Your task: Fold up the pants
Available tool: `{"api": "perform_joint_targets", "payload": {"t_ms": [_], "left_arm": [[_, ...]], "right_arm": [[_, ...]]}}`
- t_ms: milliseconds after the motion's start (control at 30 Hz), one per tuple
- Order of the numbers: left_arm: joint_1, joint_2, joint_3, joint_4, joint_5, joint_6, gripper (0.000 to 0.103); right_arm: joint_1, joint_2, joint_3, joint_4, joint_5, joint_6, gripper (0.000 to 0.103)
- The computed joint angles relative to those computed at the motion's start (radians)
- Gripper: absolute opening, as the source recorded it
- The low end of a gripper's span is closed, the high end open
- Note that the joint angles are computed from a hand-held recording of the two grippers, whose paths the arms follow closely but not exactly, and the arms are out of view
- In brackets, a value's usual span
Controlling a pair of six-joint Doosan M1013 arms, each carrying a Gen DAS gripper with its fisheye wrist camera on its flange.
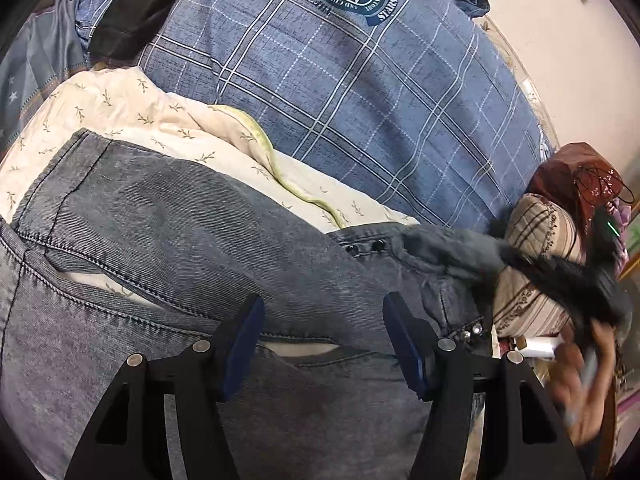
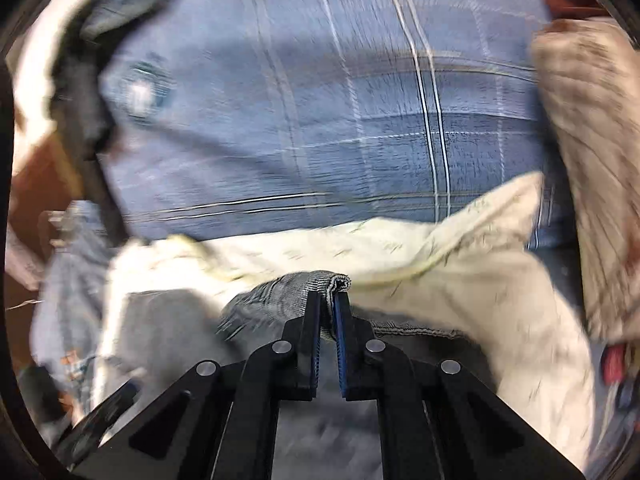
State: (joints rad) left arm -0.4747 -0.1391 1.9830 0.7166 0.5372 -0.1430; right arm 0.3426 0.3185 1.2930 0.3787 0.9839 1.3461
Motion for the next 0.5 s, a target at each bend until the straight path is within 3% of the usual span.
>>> {"api": "perform_joint_targets", "payload": {"t_ms": [167,267,367,500], "left_arm": [[0.002,-0.015,0.002,-0.081,-0.071,0.054,0.061],[0.01,-0.011,-0.016,-0.168,-0.104,0.123,0.062],[0.011,0.016,-0.078,-0.243,-0.052,0.228,0.063],[0.059,0.091,-0.17,-0.568,-0.014,0.5,0.064]], "right_arm": [[-0.064,-0.174,0.263,0.255,-0.166,-0.159,0.006],[-0.132,-0.207,0.367,0.452,-0.201,-0.197,0.006],[-0.165,-0.204,0.379,0.521,-0.192,-0.22,0.006],[-0.186,-0.219,0.391,0.617,-0.199,-0.284,0.006]]}}
